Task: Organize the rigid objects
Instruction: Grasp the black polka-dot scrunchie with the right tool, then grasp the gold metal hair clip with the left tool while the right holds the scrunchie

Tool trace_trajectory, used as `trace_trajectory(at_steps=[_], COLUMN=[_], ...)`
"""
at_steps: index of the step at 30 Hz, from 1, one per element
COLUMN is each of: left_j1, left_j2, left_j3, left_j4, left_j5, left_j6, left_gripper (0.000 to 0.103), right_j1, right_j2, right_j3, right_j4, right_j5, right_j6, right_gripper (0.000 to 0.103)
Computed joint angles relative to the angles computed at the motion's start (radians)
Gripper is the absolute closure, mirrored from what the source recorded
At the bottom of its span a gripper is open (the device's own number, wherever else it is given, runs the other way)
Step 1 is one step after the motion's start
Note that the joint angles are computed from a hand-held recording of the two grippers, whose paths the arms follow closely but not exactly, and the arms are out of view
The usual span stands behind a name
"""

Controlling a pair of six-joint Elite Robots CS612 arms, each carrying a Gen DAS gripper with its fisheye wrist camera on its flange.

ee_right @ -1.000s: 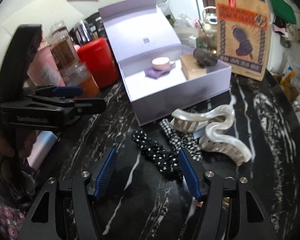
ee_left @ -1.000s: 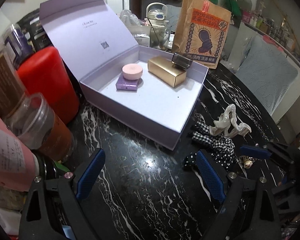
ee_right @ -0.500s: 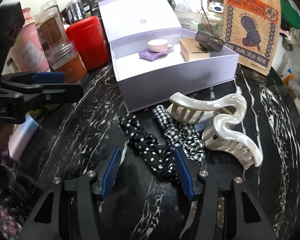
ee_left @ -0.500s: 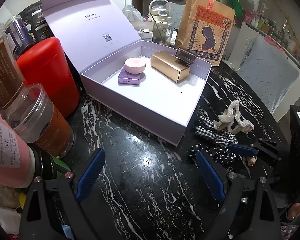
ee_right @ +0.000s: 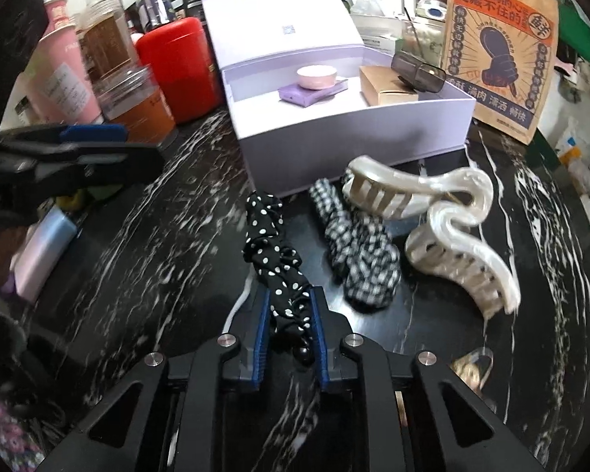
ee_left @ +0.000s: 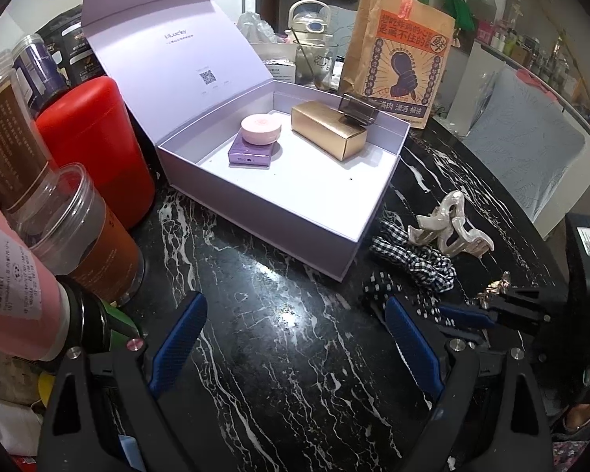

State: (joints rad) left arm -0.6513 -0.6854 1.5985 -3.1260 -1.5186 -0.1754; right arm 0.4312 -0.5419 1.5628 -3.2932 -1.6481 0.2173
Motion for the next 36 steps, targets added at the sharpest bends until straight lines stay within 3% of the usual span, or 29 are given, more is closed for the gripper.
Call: trace_trajectory(at_steps=[11,14,16,22,23,25,30,36], left_j1=[-0.009,-0.009,-0.011,-0.014,-0.014,-0.014,-0.016,-0.024], left_j2=[-0.004,-0.004,-0.005,-0.006,-0.006,-0.005,-0.002,0.009], left_j3=[0.015,0.016,0.018,0.019,0.018,0.016,0.007,-0.014], left_j4=[-0.028,-0.032,-0.033,-0.015,-0.011,-0.005,-0.001,-0.004], left_j5=[-0.020,-0.025,-0.017,0.019,0.021,0.026,0.017,-0.013], left_j6=[0.004,0.008,0.010,0.006,0.005,0.002,-0.001,0.023], left_gripper=[0.010,0.010,0.010,0.010,0.010,0.010,0.010,0.010], right_j1=[0.012,0.007,0.008,0.016,0.018,0.021,0.024,0.022], right_j2=[-0.032,-0.027,-0.020,-0.002,0.000,0.004,0.000,-0.050], right_j3=[0.082,0.077,0.064,0.031,0.028,0.023,0.049,0.120], right_j4=[-0.030,-0.044,-0.045,-0.044,-0.046,-0.048,-0.138,-0.201], right_j5=[0.024,0.036,0.027,0.017,0.015,0.014,0.014,-0.068], right_j6=[0.035,0.054,0.049,-0.013,-0.024,-0.047,-0.069,-0.004], right_gripper=[0.081,0.072,0.064,0.064,0.065,0.086,0.088,0.088])
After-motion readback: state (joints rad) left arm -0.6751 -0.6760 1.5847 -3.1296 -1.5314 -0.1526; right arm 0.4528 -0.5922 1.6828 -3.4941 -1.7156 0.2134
